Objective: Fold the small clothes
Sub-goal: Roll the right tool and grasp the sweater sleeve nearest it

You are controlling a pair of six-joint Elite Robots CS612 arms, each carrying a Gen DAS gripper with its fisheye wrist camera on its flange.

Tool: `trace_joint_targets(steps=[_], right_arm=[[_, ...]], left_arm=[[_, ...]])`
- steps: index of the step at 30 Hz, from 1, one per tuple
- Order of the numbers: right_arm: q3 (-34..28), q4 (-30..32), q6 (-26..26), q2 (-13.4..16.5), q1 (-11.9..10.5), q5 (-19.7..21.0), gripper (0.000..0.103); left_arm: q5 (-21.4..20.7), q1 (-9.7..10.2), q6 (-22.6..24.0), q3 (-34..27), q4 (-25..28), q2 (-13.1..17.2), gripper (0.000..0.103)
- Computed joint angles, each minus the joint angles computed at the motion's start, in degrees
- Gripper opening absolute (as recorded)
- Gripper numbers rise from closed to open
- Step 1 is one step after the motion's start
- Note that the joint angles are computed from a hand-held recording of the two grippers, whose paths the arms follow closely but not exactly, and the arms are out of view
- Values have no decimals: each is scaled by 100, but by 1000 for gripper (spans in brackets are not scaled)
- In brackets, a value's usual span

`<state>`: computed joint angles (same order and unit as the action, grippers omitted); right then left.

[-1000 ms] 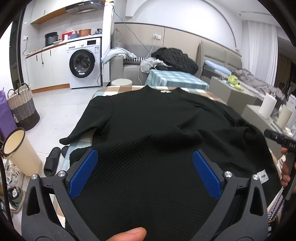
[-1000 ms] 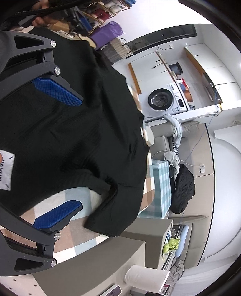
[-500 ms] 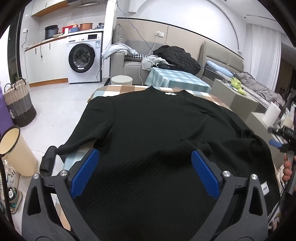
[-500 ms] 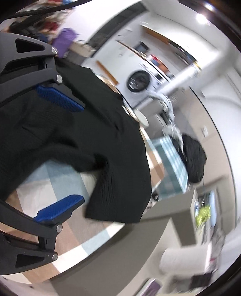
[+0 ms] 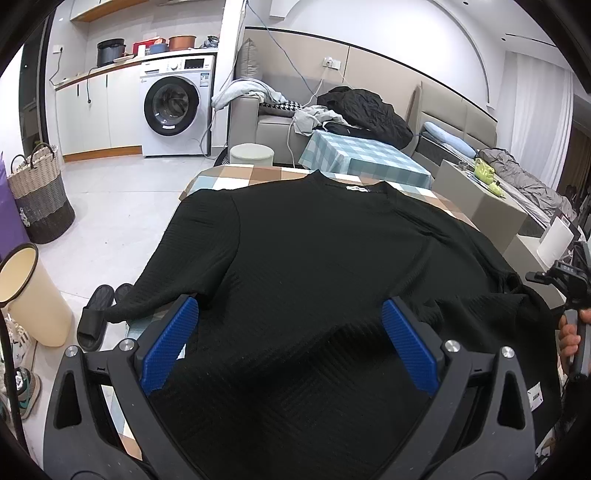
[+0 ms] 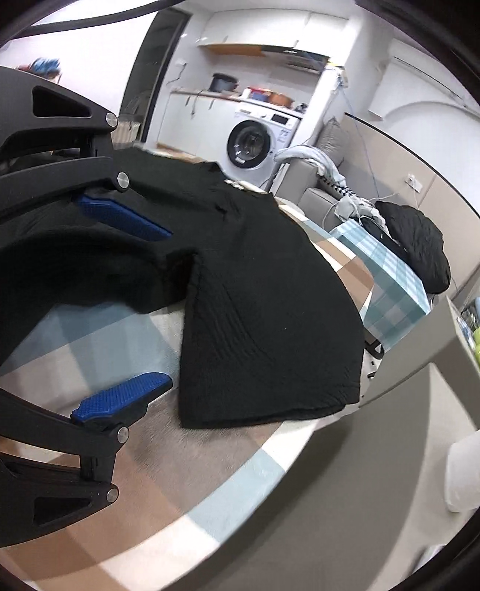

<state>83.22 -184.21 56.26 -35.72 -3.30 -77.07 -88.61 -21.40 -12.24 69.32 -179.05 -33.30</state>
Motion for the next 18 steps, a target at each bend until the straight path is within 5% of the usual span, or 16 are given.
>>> trace_joint_targets(steps=[4,7,10,18], right_arm=[[-153,65,365,96,-24,-79,76],[-167,55,504,83,-6,-527,75],[-192,348,307,12,25,-1144,71],[-79,766,-148,-151,-50,-1630,71]], left_arm=[[-63,28,-94,-146,104,82,99],[-11,25,-135,-186,146,106,99],[-14,29,-163,-261,199,146,99],[-102,14,-118,-260,271,163,99]])
